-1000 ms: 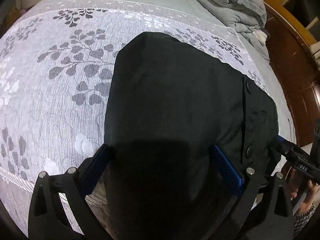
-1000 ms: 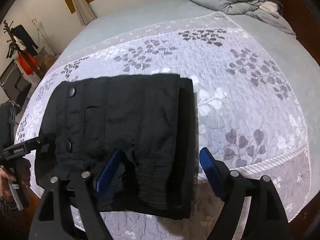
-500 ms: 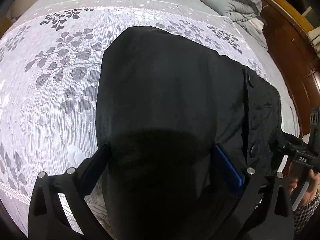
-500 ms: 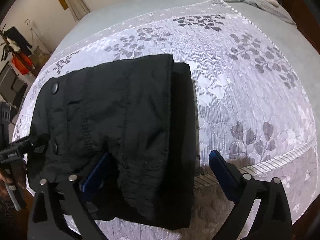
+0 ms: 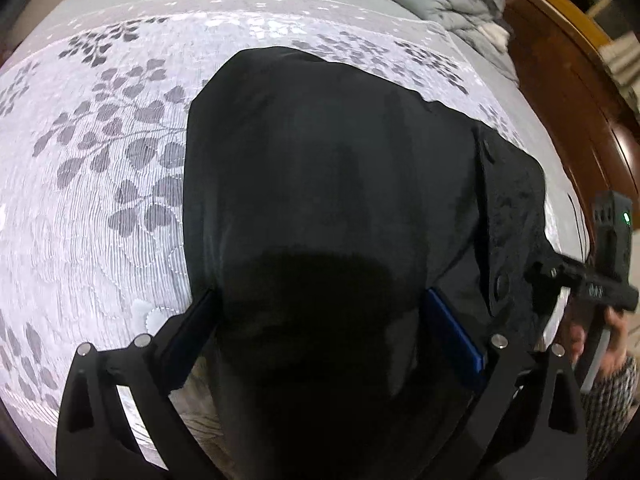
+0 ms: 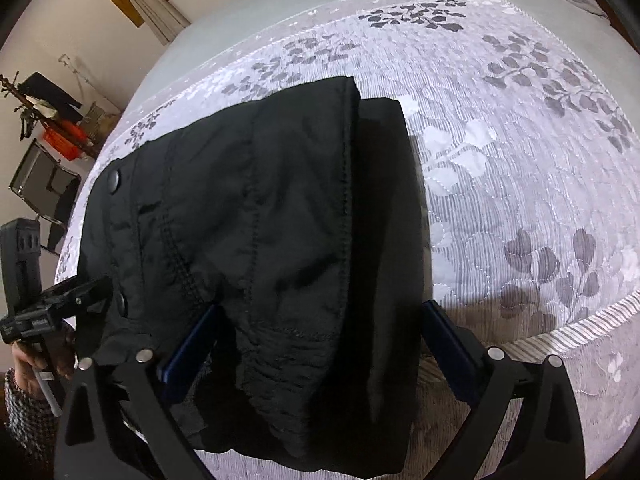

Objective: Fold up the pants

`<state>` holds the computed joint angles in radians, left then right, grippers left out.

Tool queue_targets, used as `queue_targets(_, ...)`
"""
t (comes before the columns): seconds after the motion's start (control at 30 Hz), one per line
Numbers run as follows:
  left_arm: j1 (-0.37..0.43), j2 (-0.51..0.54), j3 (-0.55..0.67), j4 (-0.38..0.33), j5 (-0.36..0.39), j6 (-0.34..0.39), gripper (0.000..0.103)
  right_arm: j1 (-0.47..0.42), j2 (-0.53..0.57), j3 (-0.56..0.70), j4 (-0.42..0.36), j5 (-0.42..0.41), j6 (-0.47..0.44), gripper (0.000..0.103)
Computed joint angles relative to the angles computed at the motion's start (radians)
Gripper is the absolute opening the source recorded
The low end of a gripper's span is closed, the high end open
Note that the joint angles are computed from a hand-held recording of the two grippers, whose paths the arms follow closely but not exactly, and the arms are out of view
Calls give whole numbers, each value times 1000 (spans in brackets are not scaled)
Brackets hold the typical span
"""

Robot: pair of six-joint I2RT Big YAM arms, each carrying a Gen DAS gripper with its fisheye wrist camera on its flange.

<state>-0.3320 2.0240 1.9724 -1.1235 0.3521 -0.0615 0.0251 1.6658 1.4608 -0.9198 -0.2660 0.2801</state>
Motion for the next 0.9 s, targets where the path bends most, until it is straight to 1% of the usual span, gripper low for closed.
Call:
queue_targets(0.07, 16, -14, -23, 13, 44, 16, 94, 1, 1, 3, -3, 1, -11, 100)
queue_targets(0.13, 32, -19, -34, 13, 94, 13, 93, 1, 2, 5, -5, -1, -15, 100)
queue_targets(0.17, 34, -18, -34, 12, 102, 13, 93, 2, 4, 7, -6, -1, -16, 100)
queue_targets(0.2, 32, -16, -33, 11, 99, 12, 93, 4, 6, 9, -7, -1, -19, 100)
queue_targets(0.23, 28, -13, -29, 5, 88, 14, 96, 4, 8, 12, -9, -2, -22, 100)
queue_targets(0.27, 22, -5, -19, -2, 81, 13, 100, 5, 10, 14, -10, -3, -23, 100)
queue_targets(0.33, 9, 14, 4, -7, 57, -1, 101, 6, 19, 22, -11, -7, -22, 100)
queue_targets(0.37, 7, 19, 10, -4, 56, -17, 101, 6, 21, 25, -13, -10, -23, 100)
queue_targets(0.4, 10, 22, 12, 1, 64, -41, 101, 5, 20, 25, -15, -12, -26, 100)
queue_targets(0.47, 16, 18, 6, 8, 83, -65, 100, 4, 22, 28, -17, -15, -35, 96)
queue_targets(0.53, 24, 3, -20, 39, 119, -82, 99, 3, 20, 28, -15, -21, -42, 92)
queue_targets(0.57, 28, -5, -34, 52, 137, -86, 97, 3, 18, 25, -13, -26, -48, 87)
queue_targets(0.6, 27, -5, -33, 45, 125, -83, 93, 2, 13, 21, -7, -29, -57, 84)
queue_targets(0.67, 24, -10, -32, 38, 116, -69, 78, 2, -1, 8, 10, -35, -70, 69)
queue_targets(0.7, 24, -14, -36, 42, 118, -76, 75, 3, -10, 0, 24, -38, -80, 65)
queue_targets(0.77, 18, -14, -31, 36, 107, -79, 65, 1, -20, -7, 37, -51, -84, 51)
queue_targets(0.8, 16, -14, -27, 34, 102, -84, 63, -1, -24, -9, 41, -56, -83, 48)
queue_targets(0.87, 18, -27, -40, 48, 110, -105, 49, -5, -33, -13, 51, -64, -82, 42)
queue_targets(0.9, 18, -32, -46, 57, 115, -111, 46, -4, -44, -20, 59, -61, -86, 40)
